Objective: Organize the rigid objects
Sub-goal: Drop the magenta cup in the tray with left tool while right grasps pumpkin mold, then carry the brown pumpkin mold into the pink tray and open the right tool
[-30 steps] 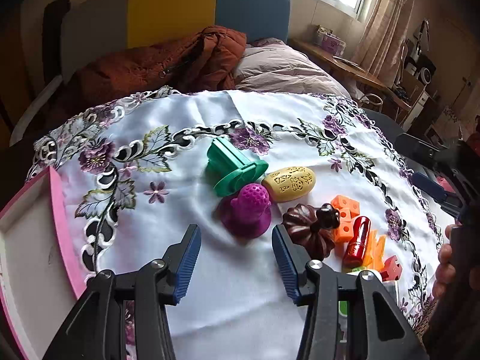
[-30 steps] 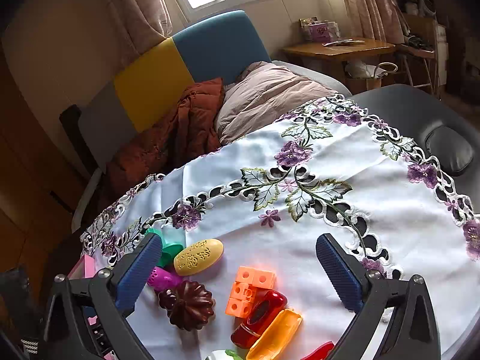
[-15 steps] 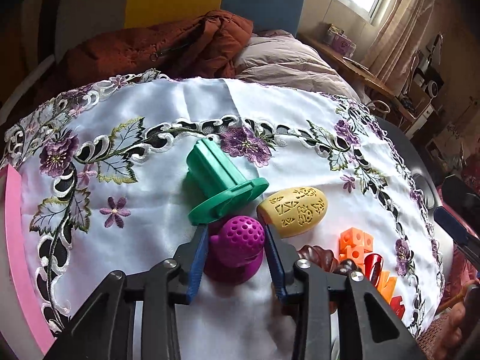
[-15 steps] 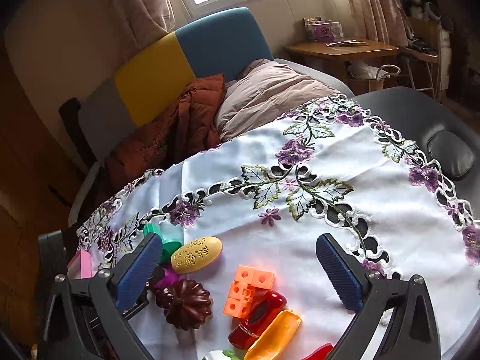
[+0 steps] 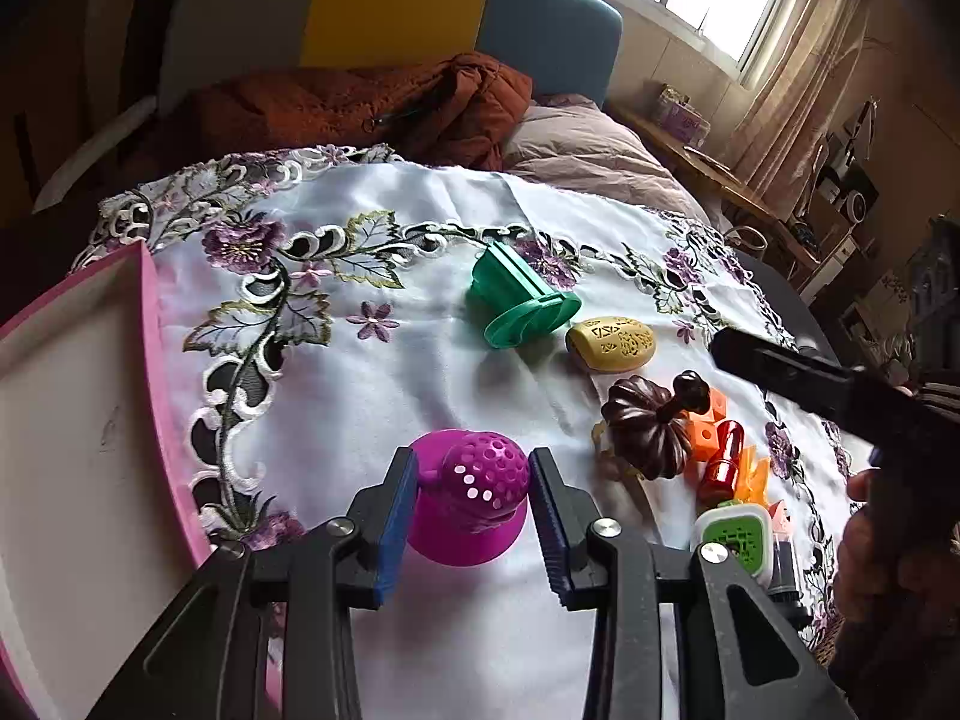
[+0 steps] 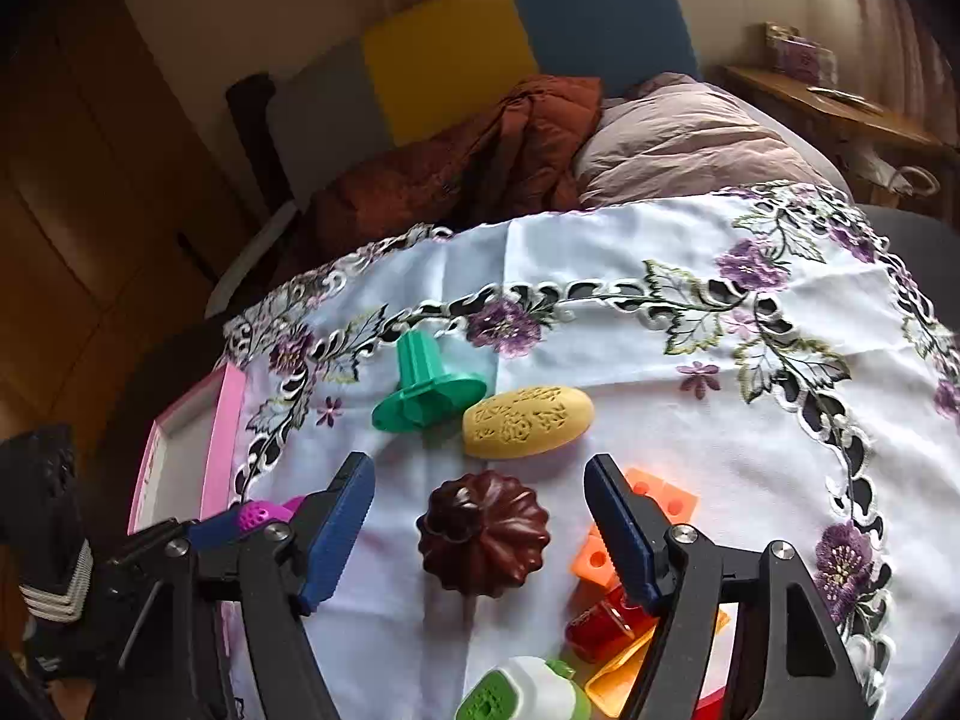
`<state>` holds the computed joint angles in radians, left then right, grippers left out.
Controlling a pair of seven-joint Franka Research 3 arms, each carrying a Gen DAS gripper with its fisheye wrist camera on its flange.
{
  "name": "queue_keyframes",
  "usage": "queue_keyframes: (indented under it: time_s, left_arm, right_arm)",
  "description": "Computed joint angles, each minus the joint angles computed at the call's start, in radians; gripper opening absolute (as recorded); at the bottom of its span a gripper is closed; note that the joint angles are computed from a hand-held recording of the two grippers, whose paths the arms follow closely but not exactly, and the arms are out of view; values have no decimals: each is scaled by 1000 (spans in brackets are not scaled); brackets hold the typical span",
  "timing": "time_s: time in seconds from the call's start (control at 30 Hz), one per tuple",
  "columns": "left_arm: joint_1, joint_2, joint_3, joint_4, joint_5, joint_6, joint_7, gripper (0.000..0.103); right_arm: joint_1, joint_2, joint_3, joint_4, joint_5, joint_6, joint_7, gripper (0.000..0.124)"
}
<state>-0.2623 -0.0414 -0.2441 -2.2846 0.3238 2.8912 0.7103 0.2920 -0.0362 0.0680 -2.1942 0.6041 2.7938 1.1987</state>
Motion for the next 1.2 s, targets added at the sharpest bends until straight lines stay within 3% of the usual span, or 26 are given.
queue_keyframes:
  time_s: [0.17, 0.23, 0.33, 0.37, 0.57, 0.7, 0.8, 0.97, 1.2]
  left_arm:
    - [14, -145, 24, -120, -49, 28, 12, 37]
    - [46, -208, 25, -172, -31, 36, -14, 37]
    - [118, -286, 18, -234, 26, 1, -56, 37]
    - [142, -305, 22, -254, 41, -16, -67, 37]
    - [257, -318, 63, -311, 94, -68, -97, 37]
    - [292, -266, 83, -289, 109, -83, -94, 37]
    - [334, -246, 56, -271, 177, -87, -155, 37]
    - [325, -259, 81, -268, 186, -96, -176, 42]
    - [310, -427, 47, -356, 186, -154, -228, 44]
  right_arm:
    - [2, 43, 9, 22, -168, -46, 96, 71]
    - [3, 56, 10, 29, -217, -52, 123, 50]
    - [12, 61, 9, 16, -375, -20, 217, 27]
    - [12, 60, 11, 14, -365, -16, 204, 24]
    - [11, 60, 13, 15, -363, -16, 198, 24]
    - [10, 62, 13, 16, -336, -15, 184, 24]
    - [13, 63, 13, 13, -366, -4, 194, 24]
    - [12, 65, 13, 14, -374, 0, 193, 24]
    - [14, 63, 12, 10, -416, 8, 217, 24]
